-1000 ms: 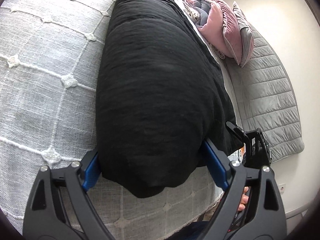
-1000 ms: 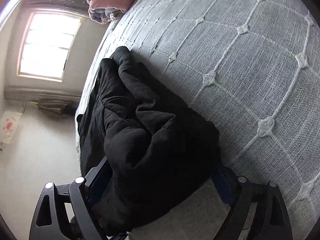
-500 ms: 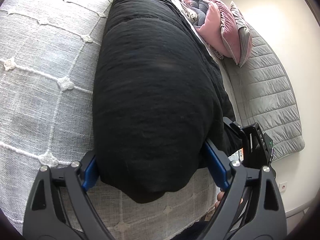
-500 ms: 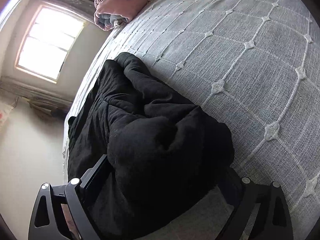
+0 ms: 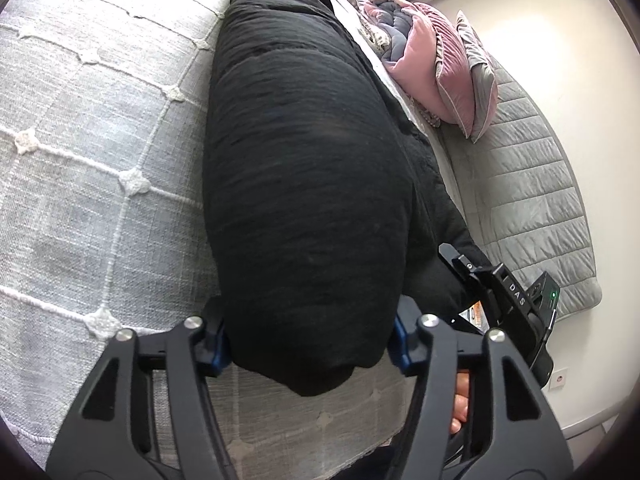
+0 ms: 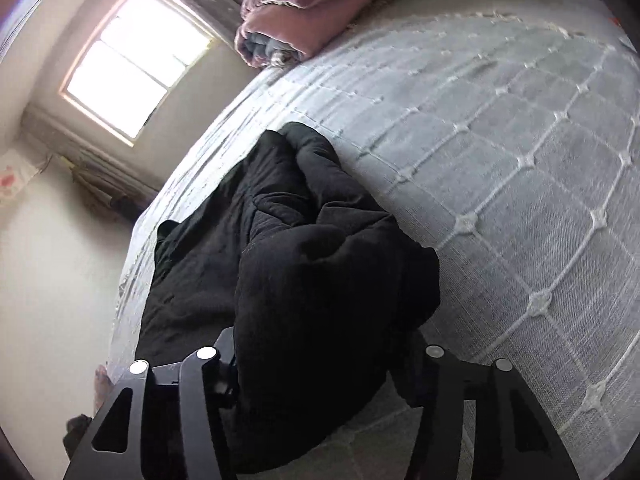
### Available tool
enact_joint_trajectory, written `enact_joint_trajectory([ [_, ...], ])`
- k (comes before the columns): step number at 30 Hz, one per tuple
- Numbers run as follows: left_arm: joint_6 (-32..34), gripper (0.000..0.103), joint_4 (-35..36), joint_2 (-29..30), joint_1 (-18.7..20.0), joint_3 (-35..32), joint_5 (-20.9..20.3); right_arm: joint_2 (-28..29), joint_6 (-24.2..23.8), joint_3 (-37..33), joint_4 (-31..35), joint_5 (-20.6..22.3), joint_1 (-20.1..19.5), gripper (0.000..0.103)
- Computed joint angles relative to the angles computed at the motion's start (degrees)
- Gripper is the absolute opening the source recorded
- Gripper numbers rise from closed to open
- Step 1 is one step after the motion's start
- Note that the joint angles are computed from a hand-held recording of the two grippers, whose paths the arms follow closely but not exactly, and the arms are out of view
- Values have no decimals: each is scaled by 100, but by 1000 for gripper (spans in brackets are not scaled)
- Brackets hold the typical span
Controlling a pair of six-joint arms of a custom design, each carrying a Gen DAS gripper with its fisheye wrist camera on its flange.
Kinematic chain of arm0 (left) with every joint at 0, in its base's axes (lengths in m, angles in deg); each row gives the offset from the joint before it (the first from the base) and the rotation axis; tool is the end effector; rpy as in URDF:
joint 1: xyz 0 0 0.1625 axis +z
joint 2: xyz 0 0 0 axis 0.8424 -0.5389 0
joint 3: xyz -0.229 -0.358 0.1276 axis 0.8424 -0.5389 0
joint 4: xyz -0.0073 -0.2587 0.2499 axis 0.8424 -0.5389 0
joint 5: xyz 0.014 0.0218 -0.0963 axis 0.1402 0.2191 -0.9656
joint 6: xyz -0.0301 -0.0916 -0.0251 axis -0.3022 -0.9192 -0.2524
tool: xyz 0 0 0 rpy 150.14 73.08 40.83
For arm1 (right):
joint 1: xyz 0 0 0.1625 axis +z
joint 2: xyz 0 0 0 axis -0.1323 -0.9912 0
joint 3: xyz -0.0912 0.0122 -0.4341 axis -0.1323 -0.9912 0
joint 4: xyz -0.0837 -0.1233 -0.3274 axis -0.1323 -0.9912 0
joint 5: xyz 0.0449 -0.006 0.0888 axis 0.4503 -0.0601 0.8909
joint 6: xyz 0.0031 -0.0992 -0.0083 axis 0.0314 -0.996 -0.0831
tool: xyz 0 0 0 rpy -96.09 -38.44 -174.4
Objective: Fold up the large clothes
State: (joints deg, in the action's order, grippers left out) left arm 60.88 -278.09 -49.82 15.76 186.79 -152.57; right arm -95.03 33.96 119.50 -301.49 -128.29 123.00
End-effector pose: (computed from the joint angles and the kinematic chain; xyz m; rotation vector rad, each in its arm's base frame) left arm 0.0563 -0.3542 0.2158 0.3042 -2.9475 1.0250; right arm 0.2849 -0.3975 -0.0506 -0.1261 -2.7558 1.0441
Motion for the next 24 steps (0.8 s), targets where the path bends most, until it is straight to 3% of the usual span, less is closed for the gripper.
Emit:
enact_joint_trajectory([
  [5, -11, 53, 87, -173, 68, -19, -221, 74, -376, -136, -158, -255, 236, 46],
  [12, 42, 47, 434, -724, 352, -114, -921, 288, -1620, -717, -532, -1043, 1005, 40],
  [16, 52, 44, 546, -923, 522, -166, -1266, 352, -1964, -905, -613, -1167, 1196, 38],
  [21, 218, 39, 166, -992, 220, 10, -961, 603, -3008, -1433, -866, -1685, 1536, 36],
  [24, 309, 38, 40, -991, 8, 61, -755, 646, -3295, -1545, -1043, -1683, 1575, 36],
])
